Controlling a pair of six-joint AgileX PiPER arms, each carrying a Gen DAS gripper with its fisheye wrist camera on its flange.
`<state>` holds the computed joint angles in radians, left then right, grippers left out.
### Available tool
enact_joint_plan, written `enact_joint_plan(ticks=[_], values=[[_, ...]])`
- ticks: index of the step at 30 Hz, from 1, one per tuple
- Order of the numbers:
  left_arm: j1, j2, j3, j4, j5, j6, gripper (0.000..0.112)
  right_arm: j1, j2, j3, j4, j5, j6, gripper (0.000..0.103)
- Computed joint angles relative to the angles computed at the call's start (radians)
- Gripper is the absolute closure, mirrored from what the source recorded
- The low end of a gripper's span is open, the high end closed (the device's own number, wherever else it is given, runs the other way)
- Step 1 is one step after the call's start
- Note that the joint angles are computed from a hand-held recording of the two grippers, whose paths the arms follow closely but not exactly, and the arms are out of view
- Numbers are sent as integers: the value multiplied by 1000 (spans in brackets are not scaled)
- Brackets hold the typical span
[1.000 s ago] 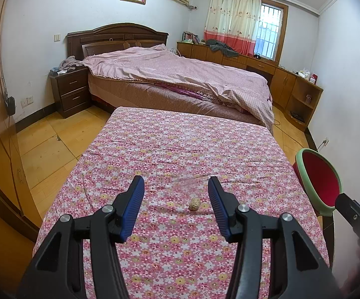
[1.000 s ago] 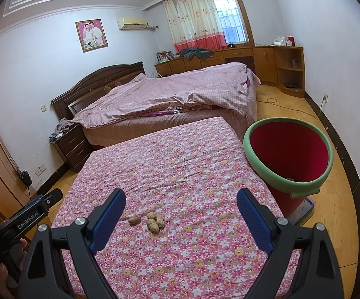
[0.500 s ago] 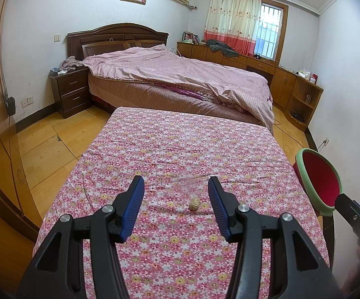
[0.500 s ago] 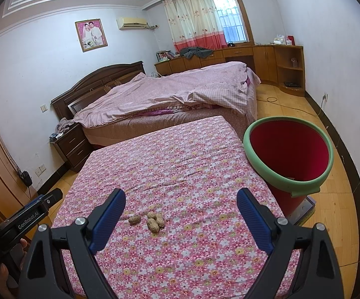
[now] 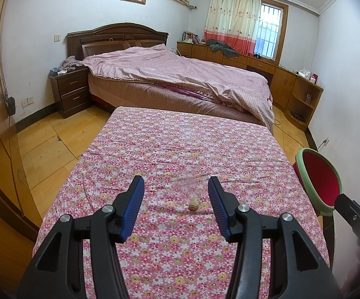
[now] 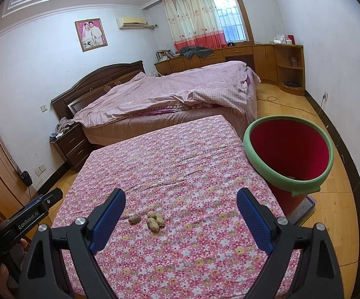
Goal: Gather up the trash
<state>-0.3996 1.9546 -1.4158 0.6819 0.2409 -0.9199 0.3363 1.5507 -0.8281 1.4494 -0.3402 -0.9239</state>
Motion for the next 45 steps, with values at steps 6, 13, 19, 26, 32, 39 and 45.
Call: enact_joint_plan(ticks=[6,13,19,26,32,39,45], values=[[0,1,-1,-3,0,4,59,0,0,0,-2,1,1,11],[0,1,0,0,0,0,59,1,1,3,-8,1,9,11],[0,1,-1,-4,1,5,59,2,0,3,-4,1,8,11],[-1,1,-1,-2,1,2,59,2,1,3,-3,1,6,11],[0,1,-1,-2,2,2,59,0,1,2,-4,4,6,11],[1,1,-1,-3,0,5,59,0,1,2,-5,3,7,10],[0,2,-2,-5,1,7,59,2,1,2,-3,1,5,10]])
